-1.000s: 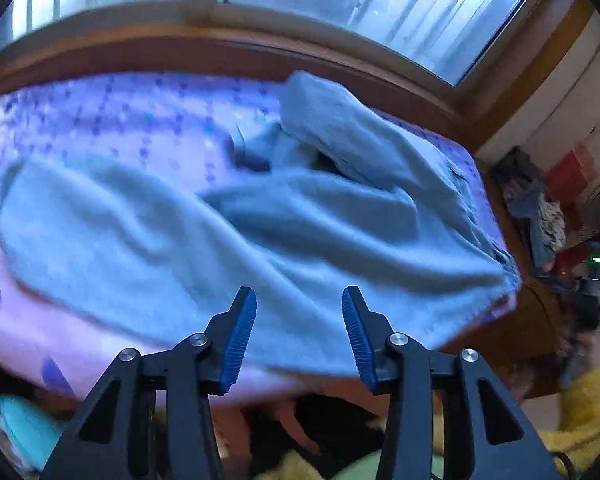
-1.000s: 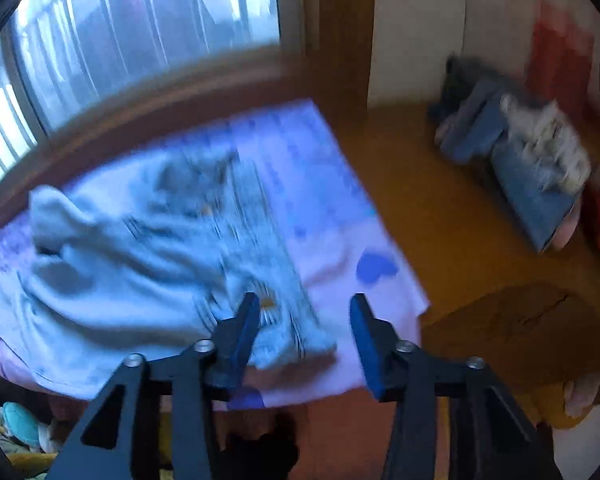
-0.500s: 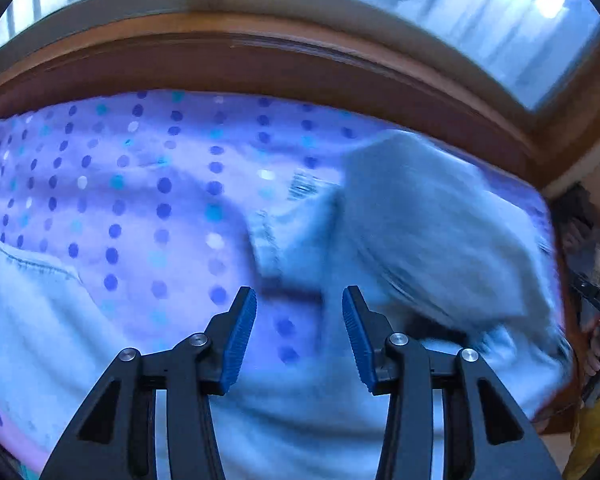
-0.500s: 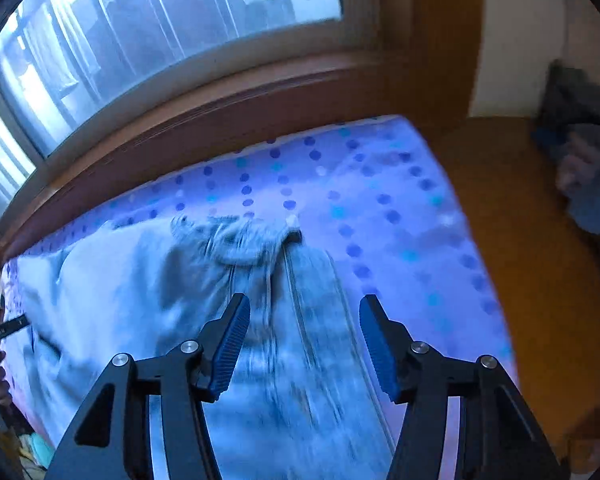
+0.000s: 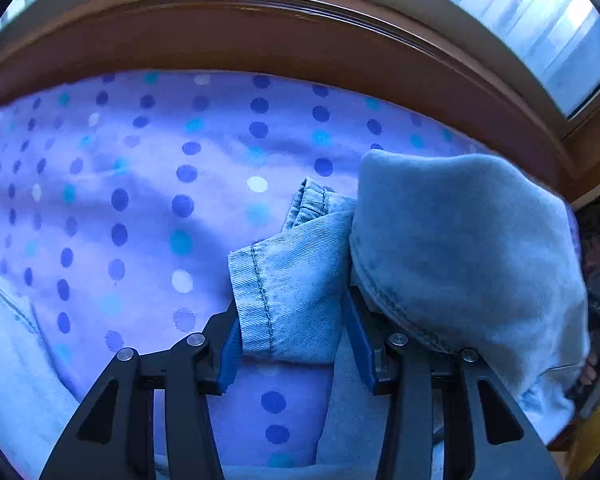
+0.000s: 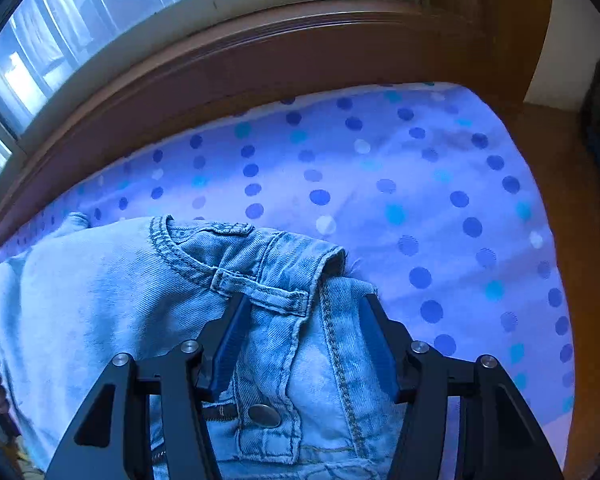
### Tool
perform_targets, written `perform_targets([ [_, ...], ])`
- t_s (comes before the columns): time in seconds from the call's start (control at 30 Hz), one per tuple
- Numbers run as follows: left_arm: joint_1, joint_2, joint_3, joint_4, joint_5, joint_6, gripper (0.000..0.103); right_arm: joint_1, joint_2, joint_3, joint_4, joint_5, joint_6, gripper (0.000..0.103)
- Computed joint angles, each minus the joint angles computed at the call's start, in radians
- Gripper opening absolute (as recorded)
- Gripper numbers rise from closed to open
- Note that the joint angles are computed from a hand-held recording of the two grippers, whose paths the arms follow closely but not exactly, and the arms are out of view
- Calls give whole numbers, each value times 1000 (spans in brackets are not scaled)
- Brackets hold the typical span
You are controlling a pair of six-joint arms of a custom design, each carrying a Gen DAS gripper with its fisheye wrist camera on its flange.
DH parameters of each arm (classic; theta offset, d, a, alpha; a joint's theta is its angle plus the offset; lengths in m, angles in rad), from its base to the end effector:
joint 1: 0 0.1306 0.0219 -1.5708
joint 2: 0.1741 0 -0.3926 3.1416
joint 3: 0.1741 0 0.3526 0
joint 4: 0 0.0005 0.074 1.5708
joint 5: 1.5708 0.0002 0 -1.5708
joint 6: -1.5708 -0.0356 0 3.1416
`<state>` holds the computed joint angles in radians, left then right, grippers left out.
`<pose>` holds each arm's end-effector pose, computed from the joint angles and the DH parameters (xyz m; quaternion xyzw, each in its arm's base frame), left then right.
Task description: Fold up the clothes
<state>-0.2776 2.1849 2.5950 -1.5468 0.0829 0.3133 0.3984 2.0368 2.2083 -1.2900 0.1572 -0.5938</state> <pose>0.6429 -0.1868 0.4486 -0.0085 0.9757 -0.1014 0.1941 0.6027 0.2471 0.4074 0.1123 0.9652 0.0391 0.2330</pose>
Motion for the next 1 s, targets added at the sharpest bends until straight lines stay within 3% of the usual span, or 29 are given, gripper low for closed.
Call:
perform_targets([
  [0.03,-4,-9,-17,14,-6,-7,20,6,-7,-5,6,14,-4,31],
  [0.07,-6,-22,-38,34,-1,-8,17,12,-22,-19,20,30,-15,17],
  [0.17,-9,-80,-98,105,1,-12,15,29,-75,-68,67,82,-51,14],
  [0.3,-2,-151,-67,156,-106,-34,15,35,-189,-120,131,233,-89,13],
  [0.4,23,-137,66,124,-254,-55,14,1,-182,-38,75,320,-76,13],
  [0.53,84,-93,180,84,-399,-30,14,-58,-91,58,4,331,-111,13],
  [0.67,142,-139,8,151,-509,-9,15,-91,9,117,-51,321,-155,14],
  [0.7,155,-138,-18,148,-514,-4,16,-94,26,112,-55,314,-165,14],
  [0.77,201,-125,-54,121,-446,21,16,-98,69,137,-102,304,-159,19],
  [0.87,250,-209,-253,222,-307,61,17,-89,114,219,-183,331,-125,23],
  [0.93,251,-256,-322,245,-283,58,27,-80,119,272,-228,339,-115,33],
  [1.0,265,-273,-347,227,-260,47,32,-58,78,247,-199,370,-97,41],
])
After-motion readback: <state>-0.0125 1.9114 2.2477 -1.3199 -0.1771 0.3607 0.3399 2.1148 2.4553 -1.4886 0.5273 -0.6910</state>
